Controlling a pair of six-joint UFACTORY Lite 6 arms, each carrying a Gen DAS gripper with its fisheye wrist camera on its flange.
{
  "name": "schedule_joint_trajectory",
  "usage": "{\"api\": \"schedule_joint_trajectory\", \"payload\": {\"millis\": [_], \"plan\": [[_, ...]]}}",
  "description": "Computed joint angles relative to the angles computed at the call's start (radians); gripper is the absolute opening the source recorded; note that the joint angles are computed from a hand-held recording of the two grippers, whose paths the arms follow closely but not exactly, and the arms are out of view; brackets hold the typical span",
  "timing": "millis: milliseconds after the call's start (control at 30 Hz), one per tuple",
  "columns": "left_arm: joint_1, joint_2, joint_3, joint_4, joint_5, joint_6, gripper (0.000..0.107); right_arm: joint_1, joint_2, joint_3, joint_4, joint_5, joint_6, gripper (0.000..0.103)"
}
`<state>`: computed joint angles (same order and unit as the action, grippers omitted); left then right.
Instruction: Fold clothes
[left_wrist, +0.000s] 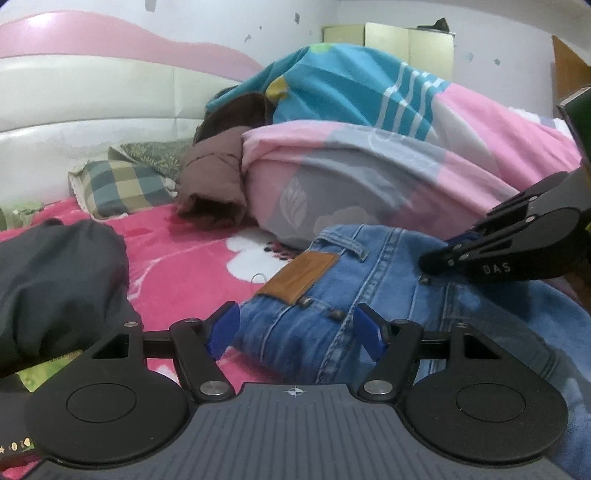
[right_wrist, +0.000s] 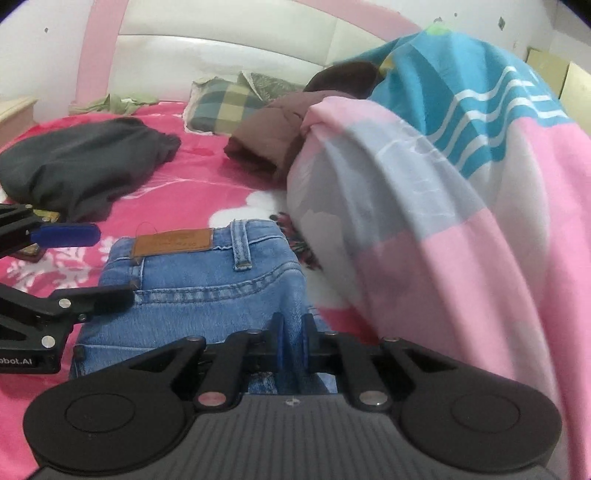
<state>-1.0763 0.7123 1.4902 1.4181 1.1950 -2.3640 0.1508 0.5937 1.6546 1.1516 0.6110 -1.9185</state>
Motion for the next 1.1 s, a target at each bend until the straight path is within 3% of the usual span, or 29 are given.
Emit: {"api": "schedule_joint_trajectory", "payload": {"millis": [433,467,567,800,867,967,1100], "plan": [[0.019,-0.006,-0.004,-0.034,-0.03,-0.002,0.07,0.045,0.186,0.193,-0.082,-0.105,0.072,0.009],[0.021,-0.005,-0.002,-0.036,-0.033,0.001,0.07,0.052,0.204,0.206,-0.085,-0.127,0.07,0.005],[0.026,-0.006,-0.002,-0.041,-0.046,0.007,0.07,0.057,0.286,0.301,-0.175,-0.125,0.173,0.005],[0.039,-0.016,-0.019,-0.027,-0.08,-0.012,0.07,0.085,0.333,0.294,-0.096,-0.223,0.055,0.005],[0.041,-0.022,-0.028,-0.024,-0.089,-0.023,0.071,0.101,0.316,0.26,-0.053,-0.278,-0.001,0.005],[0.045,-0.03,-0.041,-0.023,-0.101,-0.038,0.072,0.086,0.253,0.22,-0.064,-0.27,0.03,0.006],[0.057,-0.041,-0.052,-0.022,-0.127,-0.054,0.074,-0.047,0.085,0.13,-0.049,-0.142,0.168,0.009]]}}
